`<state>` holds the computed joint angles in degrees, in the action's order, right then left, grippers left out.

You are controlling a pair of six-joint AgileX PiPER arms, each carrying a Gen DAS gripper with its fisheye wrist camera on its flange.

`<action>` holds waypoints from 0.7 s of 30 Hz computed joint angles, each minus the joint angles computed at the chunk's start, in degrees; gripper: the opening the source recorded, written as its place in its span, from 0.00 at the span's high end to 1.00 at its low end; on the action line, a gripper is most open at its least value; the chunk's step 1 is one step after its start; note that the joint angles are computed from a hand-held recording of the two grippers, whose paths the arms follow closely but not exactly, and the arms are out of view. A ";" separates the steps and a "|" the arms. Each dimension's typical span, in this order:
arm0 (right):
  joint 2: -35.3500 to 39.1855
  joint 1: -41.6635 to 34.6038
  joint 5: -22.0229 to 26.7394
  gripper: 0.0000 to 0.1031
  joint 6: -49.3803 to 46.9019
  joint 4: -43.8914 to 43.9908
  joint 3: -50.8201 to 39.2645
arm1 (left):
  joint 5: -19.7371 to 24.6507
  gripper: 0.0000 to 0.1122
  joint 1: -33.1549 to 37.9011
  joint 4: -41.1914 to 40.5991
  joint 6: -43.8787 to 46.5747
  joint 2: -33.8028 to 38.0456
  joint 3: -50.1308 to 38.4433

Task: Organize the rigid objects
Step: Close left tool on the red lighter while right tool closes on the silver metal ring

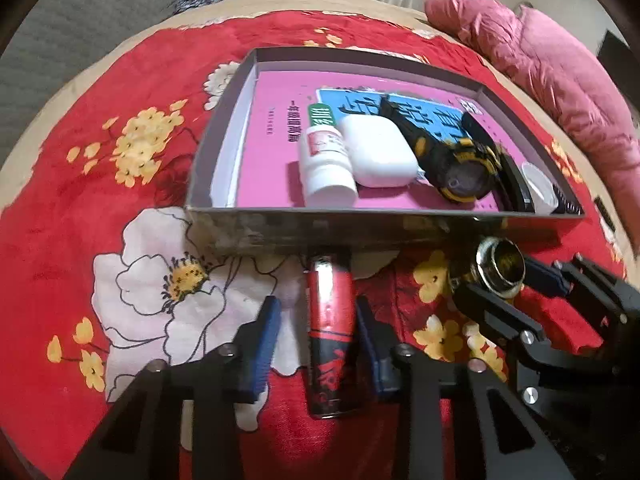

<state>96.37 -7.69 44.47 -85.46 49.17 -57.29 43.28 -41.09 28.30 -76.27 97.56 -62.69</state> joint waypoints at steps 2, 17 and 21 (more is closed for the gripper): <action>0.29 -0.51 1.25 0.58 0.91 -0.10 -0.75 | -1.65 0.79 0.85 -0.42 -0.57 -1.26 1.41; 0.56 -7.89 13.19 0.58 4.67 2.26 -6.08 | -1.31 0.80 -0.06 0.22 -2.53 -3.82 1.57; 0.64 -8.90 14.76 0.58 5.04 3.35 -6.95 | 0.80 0.80 -1.27 1.43 -3.50 -4.82 0.29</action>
<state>97.01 -16.59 59.23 -80.42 52.52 -64.24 44.09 -42.36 29.73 -79.78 92.74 -62.41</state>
